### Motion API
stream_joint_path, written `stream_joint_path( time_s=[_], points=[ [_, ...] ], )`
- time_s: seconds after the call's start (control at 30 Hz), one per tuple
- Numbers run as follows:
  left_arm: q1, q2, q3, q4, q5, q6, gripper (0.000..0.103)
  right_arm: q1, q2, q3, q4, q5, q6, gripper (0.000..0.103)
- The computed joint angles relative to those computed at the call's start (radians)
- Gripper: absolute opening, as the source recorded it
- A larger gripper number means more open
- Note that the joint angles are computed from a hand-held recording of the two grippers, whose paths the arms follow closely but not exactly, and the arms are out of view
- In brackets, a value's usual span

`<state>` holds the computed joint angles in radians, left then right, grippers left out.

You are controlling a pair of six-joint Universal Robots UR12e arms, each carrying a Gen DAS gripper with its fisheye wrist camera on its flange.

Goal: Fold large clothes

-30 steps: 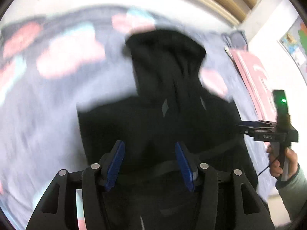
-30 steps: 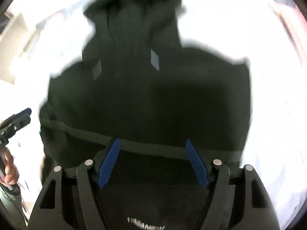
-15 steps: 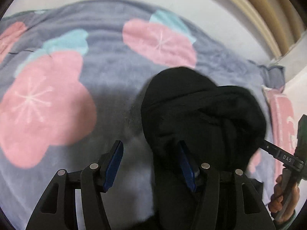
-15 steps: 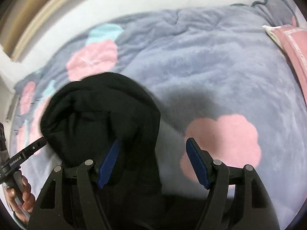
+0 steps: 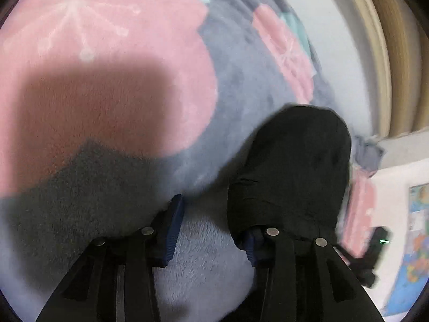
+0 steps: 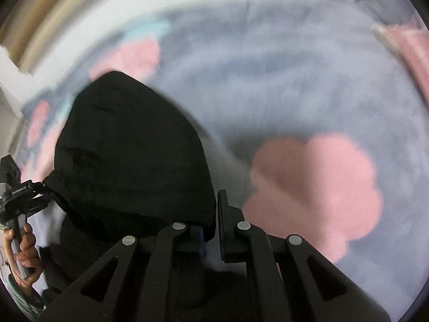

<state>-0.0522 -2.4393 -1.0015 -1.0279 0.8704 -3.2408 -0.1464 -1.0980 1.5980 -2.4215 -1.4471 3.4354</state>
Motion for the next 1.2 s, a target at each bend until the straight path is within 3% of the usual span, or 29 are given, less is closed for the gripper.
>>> stream_joint_path(
  time_s=[0.07, 0.17, 0.27, 0.33, 0.43, 0.5, 0.57, 0.6, 0.67, 0.8, 0.93, 1.1, 1.13, 1.2],
  points=[
    [-0.005, 0.021, -0.025, 0.040, 0.020, 0.068, 0.047, -0.001, 0.016, -0.012, 0.021, 0.010, -0.016, 0.009],
    [-0.016, 0.053, -0.027, -0.025, 0.100, 0.191, 0.048, -0.004, 0.002, -0.015, 0.040, 0.018, -0.034, 0.021],
    [-0.001, 0.102, -0.062, -0.092, 0.094, 0.255, 0.049, -0.011, -0.041, 0.010, 0.036, 0.019, -0.042, 0.043],
    [0.015, 0.139, -0.106, -0.071, 0.056, 0.272, 0.049, -0.019, -0.083, 0.044, -0.009, 0.044, -0.051, 0.050],
    [0.023, 0.164, -0.128, 0.054, -0.010, 0.251, 0.055, -0.020, -0.120, 0.061, -0.095, 0.044, -0.050, 0.051],
    [0.016, 0.150, -0.100, 0.137, -0.030, 0.196, 0.067, -0.002, -0.109, 0.024, -0.136, -0.010, -0.048, 0.051],
    [-0.007, 0.115, -0.044, 0.185, -0.032, 0.164, 0.070, 0.013, -0.078, -0.021, -0.154, -0.018, -0.060, 0.051],
    [-0.016, 0.108, -0.031, 0.172, -0.010, 0.165, 0.070, 0.022, -0.057, -0.050, -0.127, -0.027, -0.078, 0.051],
    [-0.046, 0.056, 0.045, 0.070, 0.045, 0.188, 0.070, 0.039, -0.006, -0.104, -0.036, -0.038, -0.113, 0.051],
    [-0.093, -0.019, 0.138, -0.119, 0.267, 0.247, 0.072, 0.052, 0.064, -0.129, 0.083, -0.042, -0.117, 0.051],
    [-0.077, -0.029, 0.094, -0.054, 0.201, 0.169, 0.076, 0.043, 0.073, -0.074, -0.008, -0.004, -0.085, 0.051],
    [-0.076, -0.001, 0.062, -0.020, 0.200, 0.197, 0.072, 0.045, 0.068, -0.082, 0.014, -0.009, -0.110, 0.051],
    [-0.070, 0.019, 0.042, 0.004, 0.154, 0.216, 0.072, 0.047, 0.057, -0.083, 0.007, -0.012, -0.117, 0.051],
    [-0.070, 0.047, 0.011, 0.108, 0.139, 0.242, 0.072, 0.050, 0.038, -0.070, -0.063, -0.004, -0.136, 0.052]
  ],
)
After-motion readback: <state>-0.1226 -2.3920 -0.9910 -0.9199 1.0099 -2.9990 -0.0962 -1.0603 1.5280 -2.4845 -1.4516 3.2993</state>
